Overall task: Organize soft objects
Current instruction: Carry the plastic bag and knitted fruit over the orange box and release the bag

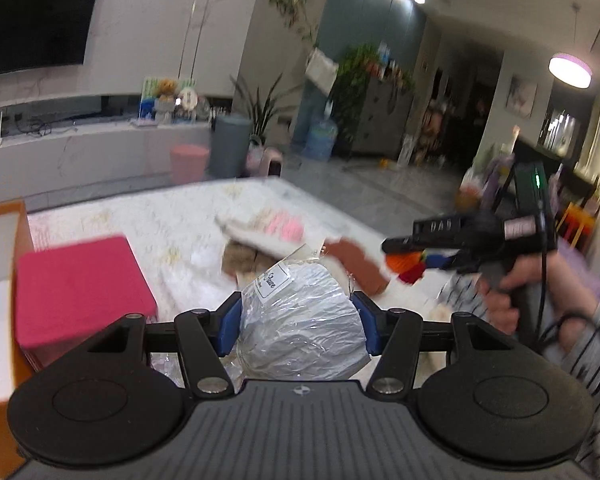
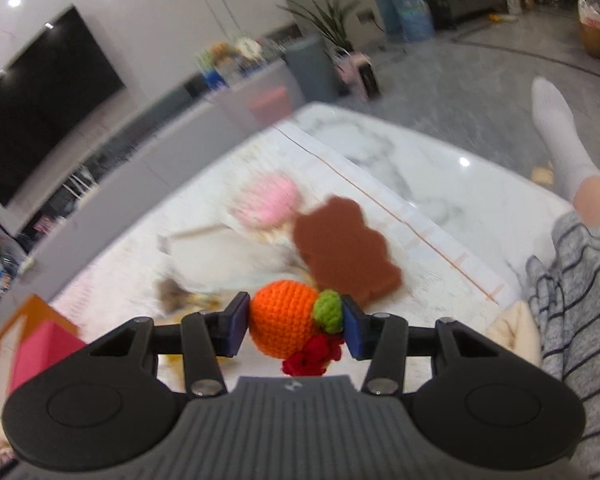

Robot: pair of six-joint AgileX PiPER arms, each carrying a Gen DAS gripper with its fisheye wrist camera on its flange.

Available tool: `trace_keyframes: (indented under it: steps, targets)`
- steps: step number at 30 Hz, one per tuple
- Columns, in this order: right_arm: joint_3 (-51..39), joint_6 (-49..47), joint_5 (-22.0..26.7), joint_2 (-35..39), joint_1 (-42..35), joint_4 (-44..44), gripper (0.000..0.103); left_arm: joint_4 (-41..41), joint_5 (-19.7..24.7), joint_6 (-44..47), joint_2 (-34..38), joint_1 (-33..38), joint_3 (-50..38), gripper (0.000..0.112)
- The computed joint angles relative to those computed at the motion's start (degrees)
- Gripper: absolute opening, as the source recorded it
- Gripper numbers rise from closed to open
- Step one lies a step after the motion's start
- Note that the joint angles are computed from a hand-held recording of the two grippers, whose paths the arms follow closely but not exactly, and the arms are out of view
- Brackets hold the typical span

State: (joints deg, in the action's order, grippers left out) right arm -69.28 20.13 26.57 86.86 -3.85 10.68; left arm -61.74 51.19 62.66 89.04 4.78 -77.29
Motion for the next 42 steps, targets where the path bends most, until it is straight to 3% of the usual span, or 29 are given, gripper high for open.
trace_keyframes:
  steps: [2,4,6,10,13,17,20,23,30,34,40,42]
  targets:
    - [1.52,-0.83,-3.21,-2.37,2.40,1.16,0.048,-5.29,4.02,2.87,0.28,3.66,-0.84,0.066]
    - [0.77,3.94,-4.46,-3.24,6.59,-4.18,0.048,-9.03,7.07,4.06,0.90,7.21,-1.69,0.066]
    - [-1.44,10.92,-5.06,-2.81,11.69,-11.51,0.049,-11.79,9.68,3.67,1.99,10.81,-2.99,0.066]
    - [-10.00,16.96,-4.37,1.44,19.84,-15.53,0.048,-12.50,14.26,0.09,5.38,16.50,-8.24,0.065]
    - [-17.78,23.13,-4.87,5.95,26.70,-22.00,0.046,-11.24,12.09,-0.32,5.81,19.42,-9.10,0.065]
    - [-29.39,23.06,-2.75,13.46,33.82,-22.86,0.023,-5.90,6.18,-6.12,7.11,21.55,-11.28,0.065]
    - [-36.51,17.25,2.10,18.18,36.15,-19.46,0.026,-5.73,5.93,-6.85,9.45,23.15,-13.00,0.065]
    - [-32.14,13.10,3.05,16.29,36.11,-19.35,0.055,-4.27,5.38,-9.25,11.26,23.07,-15.10,0.065]
    - [-18.61,18.69,10.79,10.52,27.67,-28.45,0.058,-1.78,6.39,-13.18,14.35,24.04,-19.14,0.064]
    - [-14.99,22.30,15.32,10.39,24.12,-29.69,0.066,-5.07,8.56,-10.98,13.94,27.35,-17.92,0.064]
    - [-9.55,19.49,15.02,10.45,23.83,-26.17,0.068,-4.10,7.40,-10.64,13.68,27.98,-17.82,0.064]
    - [-8.48,20.88,16.02,10.88,25.61,-29.86,0.072,-3.79,7.62,-11.31,14.10,28.06,-18.38,0.064]
